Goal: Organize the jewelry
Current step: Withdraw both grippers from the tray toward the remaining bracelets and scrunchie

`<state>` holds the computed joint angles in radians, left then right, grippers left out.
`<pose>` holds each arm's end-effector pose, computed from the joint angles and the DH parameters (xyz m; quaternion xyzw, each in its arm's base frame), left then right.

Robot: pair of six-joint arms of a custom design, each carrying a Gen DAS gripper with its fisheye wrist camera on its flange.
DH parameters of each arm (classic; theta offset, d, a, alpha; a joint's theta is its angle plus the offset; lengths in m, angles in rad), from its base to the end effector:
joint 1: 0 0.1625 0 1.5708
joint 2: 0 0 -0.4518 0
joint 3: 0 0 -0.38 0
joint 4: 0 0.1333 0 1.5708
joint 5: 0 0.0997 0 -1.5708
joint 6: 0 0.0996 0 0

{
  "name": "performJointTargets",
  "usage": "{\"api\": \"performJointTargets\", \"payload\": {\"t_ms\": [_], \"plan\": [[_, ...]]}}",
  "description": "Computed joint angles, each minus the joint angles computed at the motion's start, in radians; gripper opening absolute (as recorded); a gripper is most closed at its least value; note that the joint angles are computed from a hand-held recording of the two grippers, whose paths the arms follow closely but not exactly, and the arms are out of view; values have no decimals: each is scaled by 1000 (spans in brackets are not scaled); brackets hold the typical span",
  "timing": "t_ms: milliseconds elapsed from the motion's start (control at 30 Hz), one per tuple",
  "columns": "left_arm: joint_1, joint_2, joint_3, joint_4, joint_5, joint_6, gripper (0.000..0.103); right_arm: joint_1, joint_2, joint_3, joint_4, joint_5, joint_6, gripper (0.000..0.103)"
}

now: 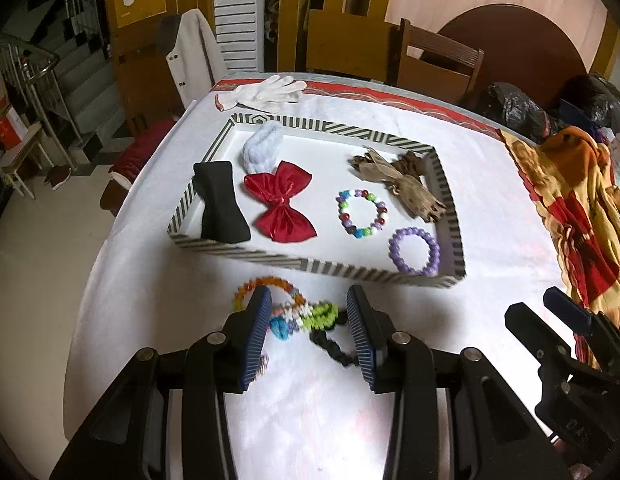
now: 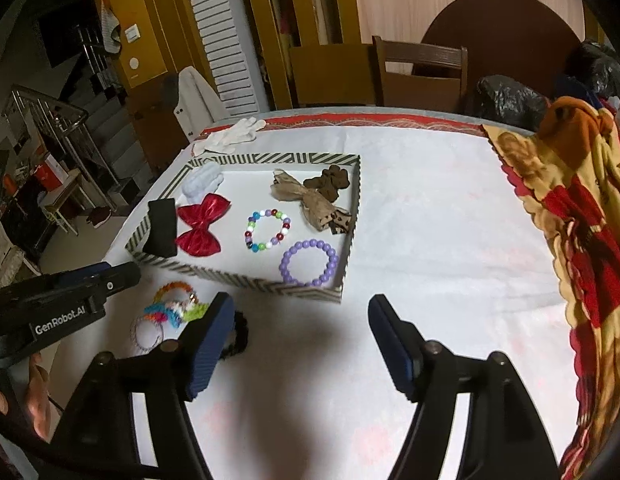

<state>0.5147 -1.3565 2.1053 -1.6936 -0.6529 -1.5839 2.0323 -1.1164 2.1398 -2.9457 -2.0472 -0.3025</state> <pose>-0.2608 -0.3915 0.2378 -0.0908 0.8590 -0.3398 0.3720 0.3101 -0.4267 0.1952 0.3184 -0.9032 0.1878 0.2181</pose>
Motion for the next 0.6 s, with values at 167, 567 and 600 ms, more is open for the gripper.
{"api": "performJointTargets", "payload": {"t_ms": [167,567,600], "plan": [[-54,5,-4,59,-8,-60,45,18,-57,34,23,-8,6,74],[-144,28,-29,170,-14,-159,45,31,-153,80,52,-7,15,76],[-148,29,-29,173,-14,-162,45,31,-157,81,52,-8,14,76]]}}
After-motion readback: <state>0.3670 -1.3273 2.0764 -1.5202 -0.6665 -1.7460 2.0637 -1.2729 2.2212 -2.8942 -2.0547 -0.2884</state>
